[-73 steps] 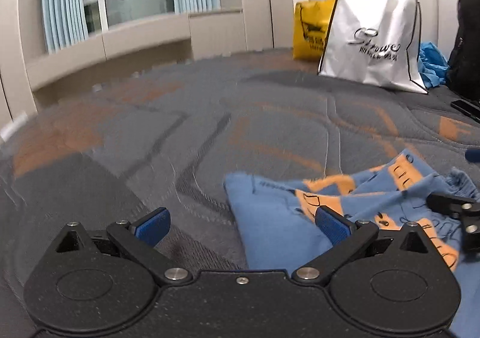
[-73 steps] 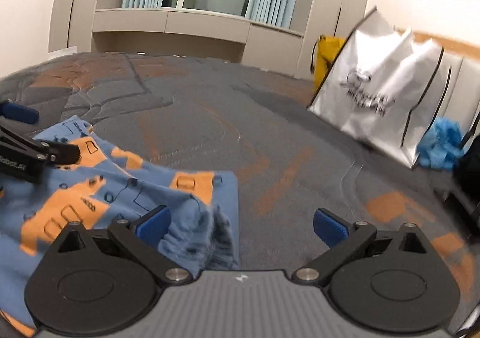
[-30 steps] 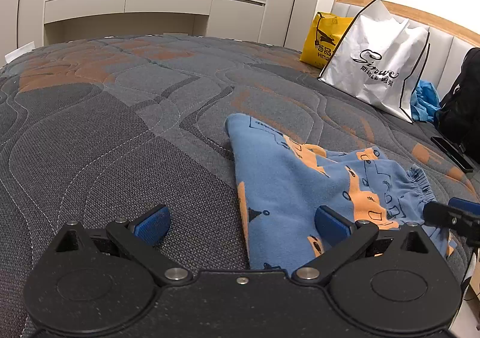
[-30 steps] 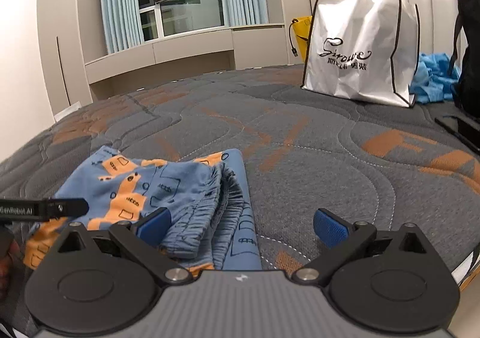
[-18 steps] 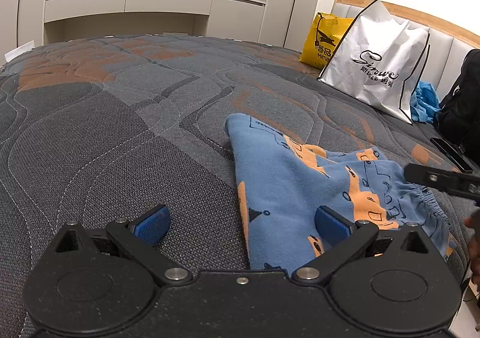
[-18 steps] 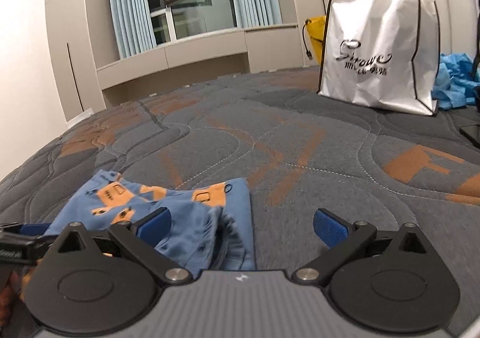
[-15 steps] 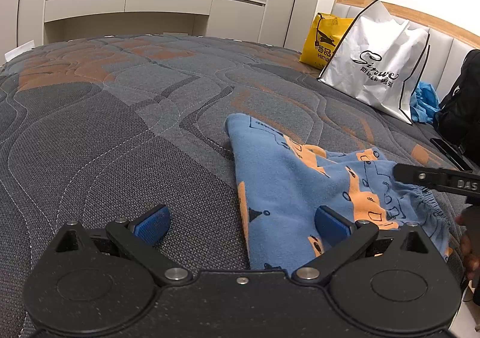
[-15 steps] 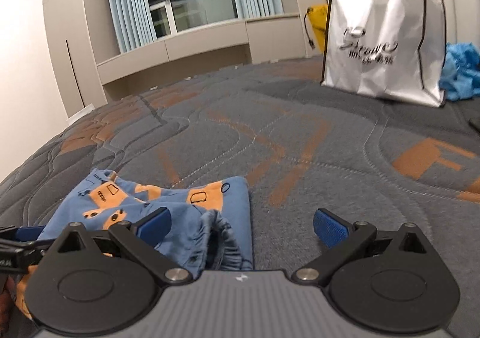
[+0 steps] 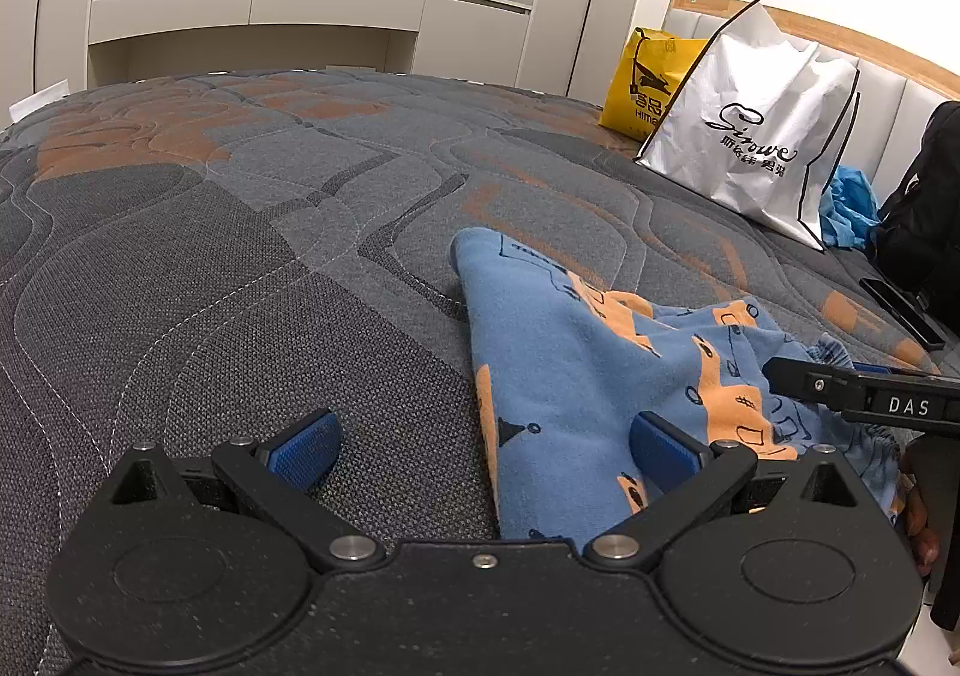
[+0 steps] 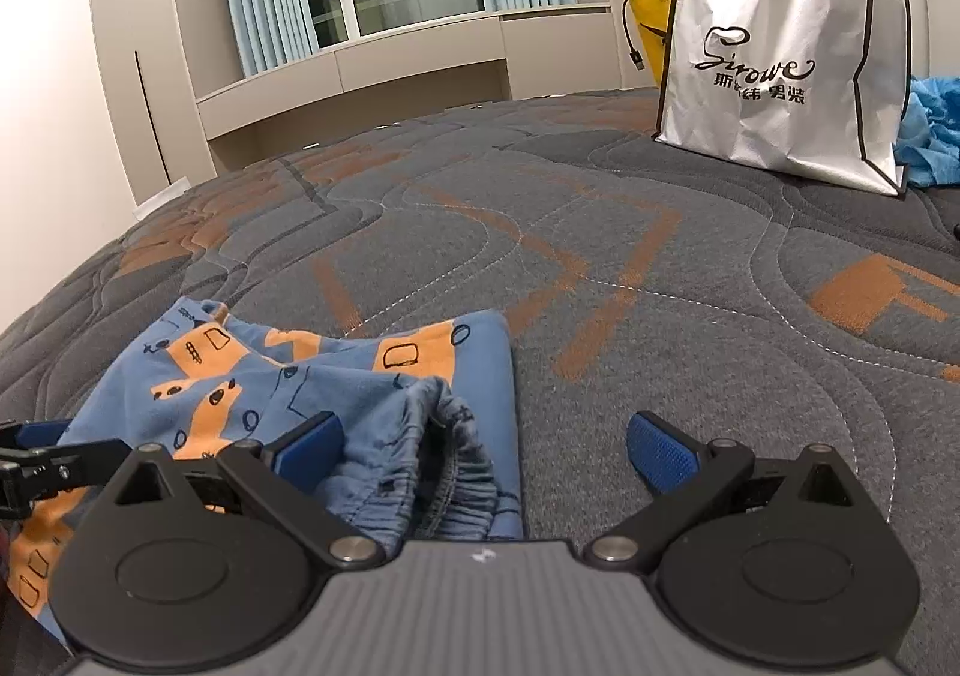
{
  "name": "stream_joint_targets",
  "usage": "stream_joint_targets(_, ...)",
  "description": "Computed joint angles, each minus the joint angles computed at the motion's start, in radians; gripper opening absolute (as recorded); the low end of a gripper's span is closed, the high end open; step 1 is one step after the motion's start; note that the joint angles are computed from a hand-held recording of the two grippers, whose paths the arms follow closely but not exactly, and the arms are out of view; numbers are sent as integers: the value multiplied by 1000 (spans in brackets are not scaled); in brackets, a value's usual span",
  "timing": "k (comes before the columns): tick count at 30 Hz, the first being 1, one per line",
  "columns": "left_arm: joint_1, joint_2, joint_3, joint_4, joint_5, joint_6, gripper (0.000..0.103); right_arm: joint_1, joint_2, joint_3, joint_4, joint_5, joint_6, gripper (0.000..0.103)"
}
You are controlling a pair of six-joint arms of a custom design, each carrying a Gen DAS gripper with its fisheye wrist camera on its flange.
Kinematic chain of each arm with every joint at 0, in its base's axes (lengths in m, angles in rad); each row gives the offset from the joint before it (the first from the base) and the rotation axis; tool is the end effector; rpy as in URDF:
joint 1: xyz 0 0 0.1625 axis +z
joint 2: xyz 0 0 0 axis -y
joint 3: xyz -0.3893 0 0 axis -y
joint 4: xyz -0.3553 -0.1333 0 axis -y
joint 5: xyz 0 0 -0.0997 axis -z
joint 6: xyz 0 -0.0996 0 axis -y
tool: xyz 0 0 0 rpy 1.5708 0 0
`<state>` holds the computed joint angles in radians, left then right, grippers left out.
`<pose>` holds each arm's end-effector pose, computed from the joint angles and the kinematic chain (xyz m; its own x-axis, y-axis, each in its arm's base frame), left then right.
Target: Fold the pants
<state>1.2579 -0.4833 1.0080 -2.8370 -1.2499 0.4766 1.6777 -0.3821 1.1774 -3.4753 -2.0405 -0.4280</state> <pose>-0.0863 -0.8019 0.1631 -0.7564 0.4013 -0.5165 0.6460 0.5824 -0.4934 0.1660 -0.7203 0.1037 -0.8263 0.0962 0.5550 -0.4292 0.5306 -0.7309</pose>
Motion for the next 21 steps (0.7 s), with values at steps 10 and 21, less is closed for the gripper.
stream_joint_targets(10, 0, 0, 0, 0, 0, 0, 103, -3, -4, 5, 2, 7, 11, 103)
stream_joint_targets(21, -2, -15, 21, -5, -21, 2, 102, -7, -10, 14, -3, 20, 19, 103)
